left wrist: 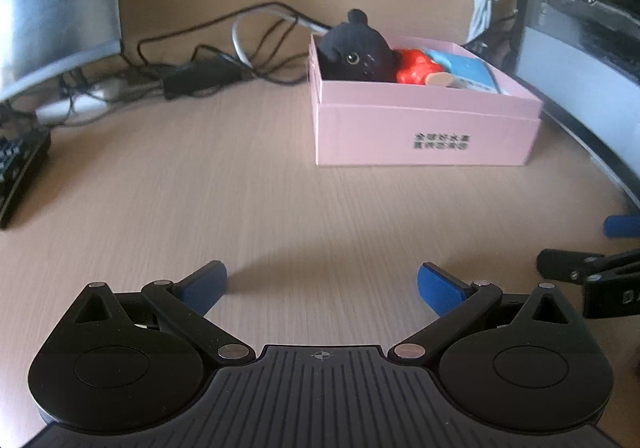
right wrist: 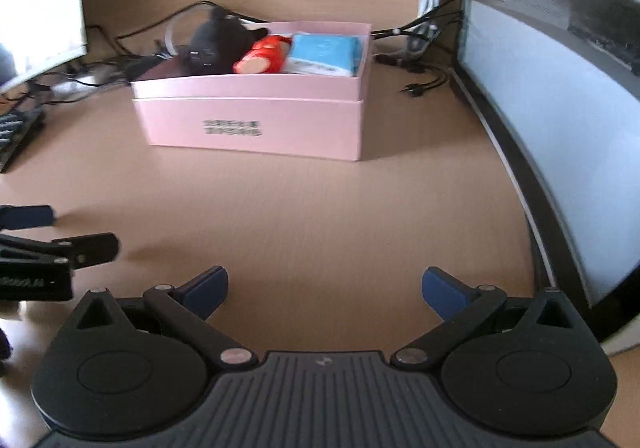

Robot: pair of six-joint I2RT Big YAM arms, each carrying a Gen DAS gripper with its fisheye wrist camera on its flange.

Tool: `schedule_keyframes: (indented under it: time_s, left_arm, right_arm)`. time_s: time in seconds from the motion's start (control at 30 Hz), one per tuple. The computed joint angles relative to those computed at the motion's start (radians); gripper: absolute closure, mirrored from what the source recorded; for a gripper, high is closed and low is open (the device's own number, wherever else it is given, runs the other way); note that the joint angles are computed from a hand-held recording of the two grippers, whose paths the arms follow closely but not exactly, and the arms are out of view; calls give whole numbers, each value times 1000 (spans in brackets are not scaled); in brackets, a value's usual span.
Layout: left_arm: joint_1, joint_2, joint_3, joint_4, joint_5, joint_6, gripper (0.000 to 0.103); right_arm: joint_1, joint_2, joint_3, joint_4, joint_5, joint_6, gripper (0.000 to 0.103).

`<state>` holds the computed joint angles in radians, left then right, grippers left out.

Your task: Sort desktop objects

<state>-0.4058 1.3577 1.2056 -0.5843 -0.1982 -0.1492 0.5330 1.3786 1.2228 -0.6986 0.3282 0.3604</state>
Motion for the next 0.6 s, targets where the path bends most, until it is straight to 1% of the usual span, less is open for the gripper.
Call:
schedule_keyframes:
  time_s: [0.13,0.2,0.27,0.4,0.53,0.6]
  left_arm:
    - [-9,24,11,32,-17,-8,0]
    - [-14,40,24,38,-17,-4,0]
    - [-13,62,47,38,-8,-3,0]
    - [-12,81,65,36,-17,-16,0]
    - [-12,81,64,37,-18,-16,0]
    - [-17,80,64,33,-31,-27,0]
  right_arm:
    - [-16,17,5,45,-29,-50,0]
    - [-26,18,-8,91,-48,-82,0]
    - [-31,25,-21,146,-44,-96,0]
    - [-30,56,0,165,5,-59,0]
    - [-36,60,3,169,-5,-68,0]
    - [-38,60,2,170,-6,-68,0]
